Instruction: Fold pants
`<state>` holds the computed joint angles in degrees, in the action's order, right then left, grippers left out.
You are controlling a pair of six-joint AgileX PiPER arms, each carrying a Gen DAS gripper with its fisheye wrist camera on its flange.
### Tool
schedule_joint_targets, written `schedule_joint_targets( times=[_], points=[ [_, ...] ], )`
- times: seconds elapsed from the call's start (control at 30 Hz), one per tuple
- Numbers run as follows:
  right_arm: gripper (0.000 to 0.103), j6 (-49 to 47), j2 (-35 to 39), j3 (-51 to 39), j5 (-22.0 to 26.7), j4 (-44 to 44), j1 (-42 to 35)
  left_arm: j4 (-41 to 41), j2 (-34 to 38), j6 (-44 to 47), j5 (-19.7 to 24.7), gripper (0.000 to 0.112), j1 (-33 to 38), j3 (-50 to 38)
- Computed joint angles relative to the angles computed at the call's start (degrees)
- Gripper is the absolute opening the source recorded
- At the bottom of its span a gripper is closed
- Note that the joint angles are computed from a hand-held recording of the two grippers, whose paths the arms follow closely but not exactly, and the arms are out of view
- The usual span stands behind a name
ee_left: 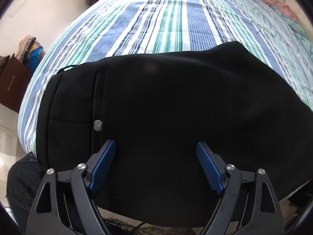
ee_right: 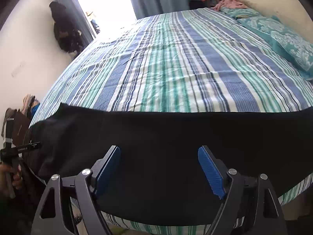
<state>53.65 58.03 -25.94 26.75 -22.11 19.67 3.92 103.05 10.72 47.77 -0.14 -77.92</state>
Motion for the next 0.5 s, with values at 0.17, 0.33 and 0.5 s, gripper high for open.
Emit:
schedule_joint_targets(
  times=[0.17,0.33,0.5],
  points=[
    [0.085,1.7,13.7,-3.0,4.8,-4.0,9.2,7.0,0.0,-7.1,1.2,0.086,0.8,-1.8],
    [0.085,7.9,5.7,-0.9,6.6,-7.7,11.0,-10.3,-6.9,8.5,1.4,0.086,3.4,2.2],
    [0.085,10.2,7.9,-2.4,6.3,-11.2,12.8,-11.2,-13.5,17.4,-4.8,0.087,-7.2,12.6]
  ],
)
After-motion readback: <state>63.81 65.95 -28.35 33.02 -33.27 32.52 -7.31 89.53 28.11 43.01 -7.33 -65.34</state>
